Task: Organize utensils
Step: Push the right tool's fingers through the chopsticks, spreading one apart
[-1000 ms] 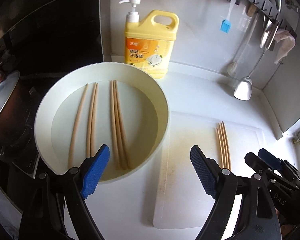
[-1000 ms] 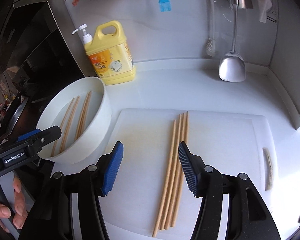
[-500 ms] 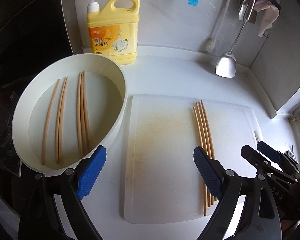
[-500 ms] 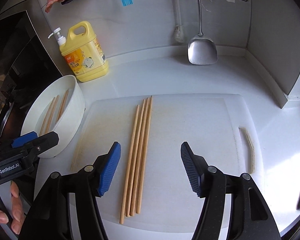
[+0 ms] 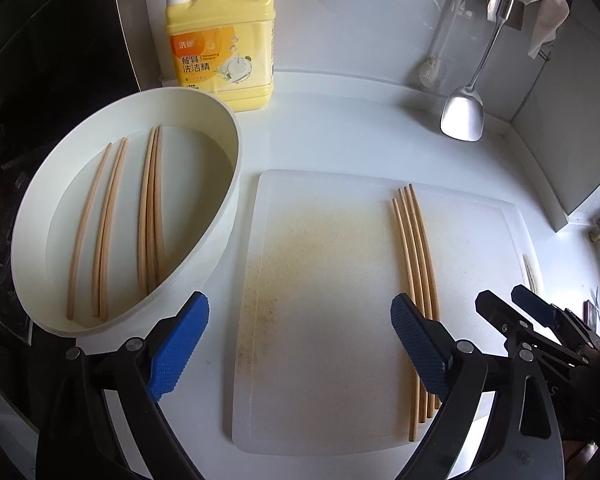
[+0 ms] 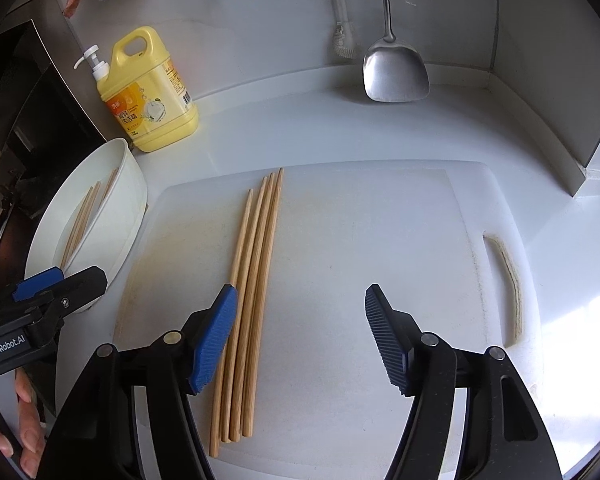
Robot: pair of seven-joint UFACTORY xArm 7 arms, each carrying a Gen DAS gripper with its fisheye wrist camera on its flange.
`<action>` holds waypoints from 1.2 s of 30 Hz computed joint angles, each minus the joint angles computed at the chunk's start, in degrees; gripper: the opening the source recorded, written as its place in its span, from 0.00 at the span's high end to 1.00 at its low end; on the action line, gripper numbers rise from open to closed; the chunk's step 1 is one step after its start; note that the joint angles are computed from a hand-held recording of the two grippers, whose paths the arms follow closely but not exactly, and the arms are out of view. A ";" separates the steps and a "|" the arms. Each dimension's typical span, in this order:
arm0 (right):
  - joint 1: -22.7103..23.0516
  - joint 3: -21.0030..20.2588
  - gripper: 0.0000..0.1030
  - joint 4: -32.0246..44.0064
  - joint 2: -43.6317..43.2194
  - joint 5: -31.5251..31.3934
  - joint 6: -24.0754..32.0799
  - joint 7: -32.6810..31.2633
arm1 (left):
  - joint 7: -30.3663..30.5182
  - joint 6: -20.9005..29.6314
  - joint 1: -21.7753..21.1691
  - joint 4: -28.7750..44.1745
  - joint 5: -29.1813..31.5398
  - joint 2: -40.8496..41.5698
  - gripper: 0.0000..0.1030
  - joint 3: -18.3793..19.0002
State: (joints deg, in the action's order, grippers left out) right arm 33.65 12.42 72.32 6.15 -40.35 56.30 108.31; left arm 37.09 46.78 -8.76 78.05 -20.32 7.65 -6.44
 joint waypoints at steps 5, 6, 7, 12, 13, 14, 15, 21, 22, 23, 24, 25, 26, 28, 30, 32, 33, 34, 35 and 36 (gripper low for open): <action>-0.28 -0.32 0.38 -0.69 1.05 0.99 -1.74 -0.14 | -0.30 -0.77 -0.05 -0.92 -0.19 0.55 0.12 -0.08; -0.27 -0.41 0.38 -0.58 1.40 1.17 -1.85 -0.51 | -0.40 -0.95 -0.06 -1.07 -0.12 0.65 0.12 -0.10; -0.33 -0.52 0.38 -0.64 1.62 1.56 -2.22 -1.07 | -0.48 -1.01 -0.05 -1.20 -0.14 0.68 0.12 -0.13; -0.30 -1.26 0.38 -0.46 2.86 2.41 -3.43 -1.90 | -0.14 -1.39 0.10 -1.60 -0.28 0.86 0.12 -0.21; -0.25 -1.40 0.38 -0.20 3.21 2.50 -3.41 -2.18 | -0.10 -1.54 0.12 -1.64 -0.22 0.87 0.12 -0.20; -0.17 -1.51 0.38 0.12 3.56 2.62 -3.25 -2.59 | -0.11 -1.63 0.13 -1.56 -0.18 0.97 0.12 -0.20; -0.09 -1.63 0.38 0.44 3.86 2.75 -3.11 -3.09 | -0.13 -1.71 0.18 -1.54 -0.18 1.02 0.12 -0.18; 0.79 -2.25 0.38 2.71 5.46 2.77 -0.38 -5.55 | -0.25 -1.42 0.40 -0.92 0.09 1.66 0.12 -0.16; 0.97 -2.29 0.38 3.49 5.96 3.05 0.71 -6.42 | -0.22 -1.31 0.46 -0.72 0.09 1.85 0.12 -0.17; 1.17 -2.36 0.38 4.03 6.31 3.11 1.41 -7.08 | -0.20 -1.15 0.51 -0.45 0.08 2.07 0.12 -0.19; 1.33 -2.48 0.38 4.08 6.34 3.05 1.56 -7.30 | -0.08 -1.07 0.59 -0.29 -0.01 2.22 0.12 -0.21; 1.48 -2.58 0.38 4.10 6.32 3.03 1.73 -7.32 | 0.05 -1.02 0.66 -0.20 -0.07 2.31 0.12 -0.23; 1.55 -2.66 0.38 4.17 6.34 3.09 1.86 -7.45 | 0.00 -1.01 0.68 -0.17 -0.01 2.35 0.12 -0.23; 1.71 -2.71 0.38 4.68 6.61 3.17 2.53 -8.16 | 0.13 -0.97 0.75 0.00 0.04 2.54 0.12 -0.26; 1.95 -2.75 0.38 5.65 7.25 3.19 3.71 -9.48 | 0.24 -0.93 0.81 0.12 0.05 2.68 0.12 -0.29; 2.47 -2.90 0.38 7.25 8.24 3.10 5.75 -10.50 | 0.32 -0.94 0.85 0.16 0.06 2.74 0.12 -0.32; 2.71 -3.01 0.38 7.87 8.60 3.02 6.63 -11.10 | 0.24 -0.97 0.83 0.17 0.15 2.77 0.12 -0.33; 2.85 -3.10 0.38 8.29 8.79 3.09 7.32 -11.81 | 0.22 -0.93 0.81 0.20 0.20 2.81 0.12 -0.35; 3.00 -3.19 0.38 8.54 8.87 3.19 8.05 -12.28 | 0.29 -0.91 0.80 0.20 0.16 2.83 0.12 -0.39; 3.15 -3.28 0.38 8.49 8.76 3.24 8.62 -12.24 | 0.39 -0.96 0.79 0.11 0.03 2.79 0.12 -0.46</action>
State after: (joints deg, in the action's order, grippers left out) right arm 36.80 9.14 80.82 14.91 -37.10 64.92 96.07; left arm 37.48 45.82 -7.97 78.15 -20.29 10.44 -6.90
